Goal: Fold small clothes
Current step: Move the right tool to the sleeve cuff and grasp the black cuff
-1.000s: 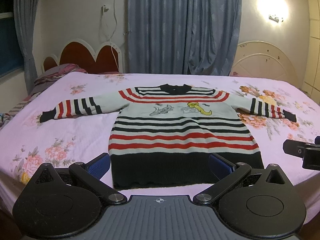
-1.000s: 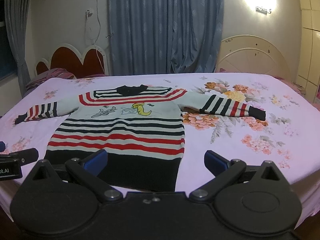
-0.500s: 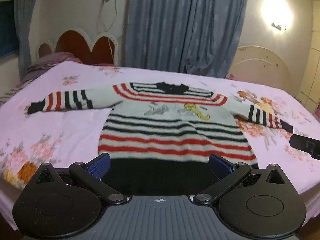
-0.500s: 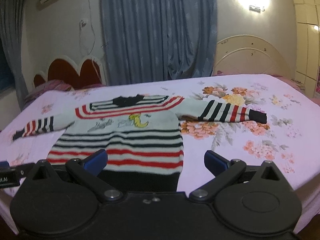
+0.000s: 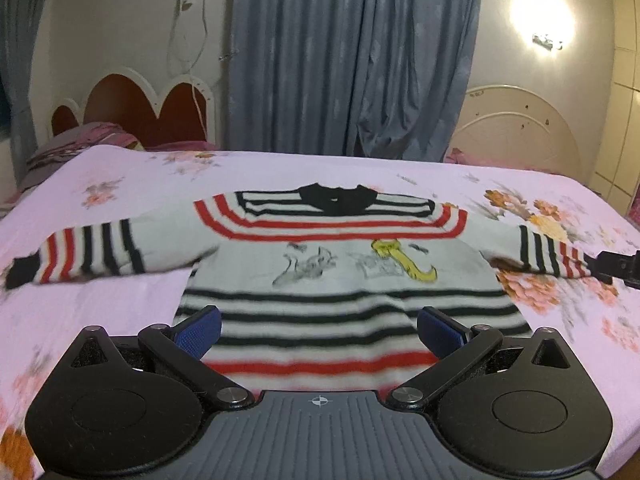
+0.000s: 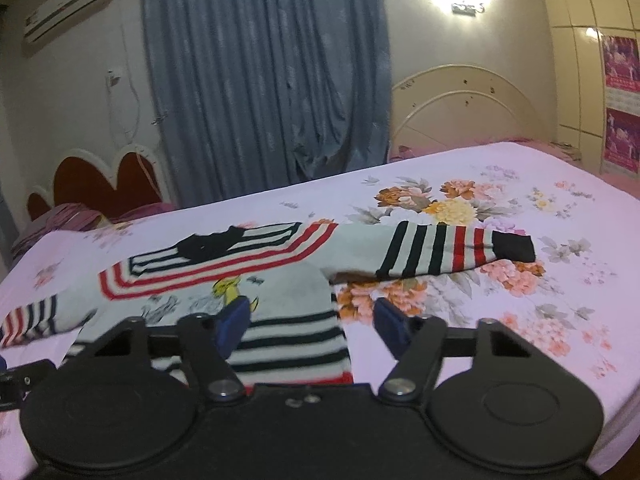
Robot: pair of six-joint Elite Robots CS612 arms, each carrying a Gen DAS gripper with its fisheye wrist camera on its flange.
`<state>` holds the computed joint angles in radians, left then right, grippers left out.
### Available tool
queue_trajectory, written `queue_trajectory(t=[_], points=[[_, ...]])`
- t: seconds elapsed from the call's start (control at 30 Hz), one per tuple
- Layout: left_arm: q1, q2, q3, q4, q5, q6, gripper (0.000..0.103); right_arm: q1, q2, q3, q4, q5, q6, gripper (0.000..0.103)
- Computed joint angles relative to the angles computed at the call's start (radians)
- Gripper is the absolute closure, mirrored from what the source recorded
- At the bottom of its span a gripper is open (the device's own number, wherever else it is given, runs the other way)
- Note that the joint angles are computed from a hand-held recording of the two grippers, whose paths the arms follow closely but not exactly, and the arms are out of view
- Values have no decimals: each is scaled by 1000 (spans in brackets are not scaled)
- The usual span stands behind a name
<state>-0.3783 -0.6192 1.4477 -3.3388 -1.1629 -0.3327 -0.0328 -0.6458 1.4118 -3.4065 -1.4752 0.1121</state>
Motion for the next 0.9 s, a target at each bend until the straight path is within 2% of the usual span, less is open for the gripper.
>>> queue_trajectory(t=[0.07,0.27,0.33,0.37,0.43,0.47,0.67,0.83,0.9], points=[[13,23,-52,25,-10,17,0,7,22,-45,18,-37,17,56],[43,93,-206,93,-80,48,0,8,79,-158,63,-107,79,54],[48,116,-256,134,-104,36,0,2,99,-196,85,-144,99,47],[50,128,-281,154,-126,34,0,-2,107,-213,95,-160,112,39],[63,154,-333,194,-234,28,0,-15,129,-252,115,-191,138,31],[65,168,-364,227,-257,17,0,-21,140,-270,124,-202,147,29],[42,247,-532,387,-201,18,0,-78,245,-437,258,-206,257,33],[27,313,-688,543,-152,45,0,-129,358,-615,398,-191,350,39],[22,344,-758,609,-135,45,0,-147,393,-669,447,-157,403,44]])
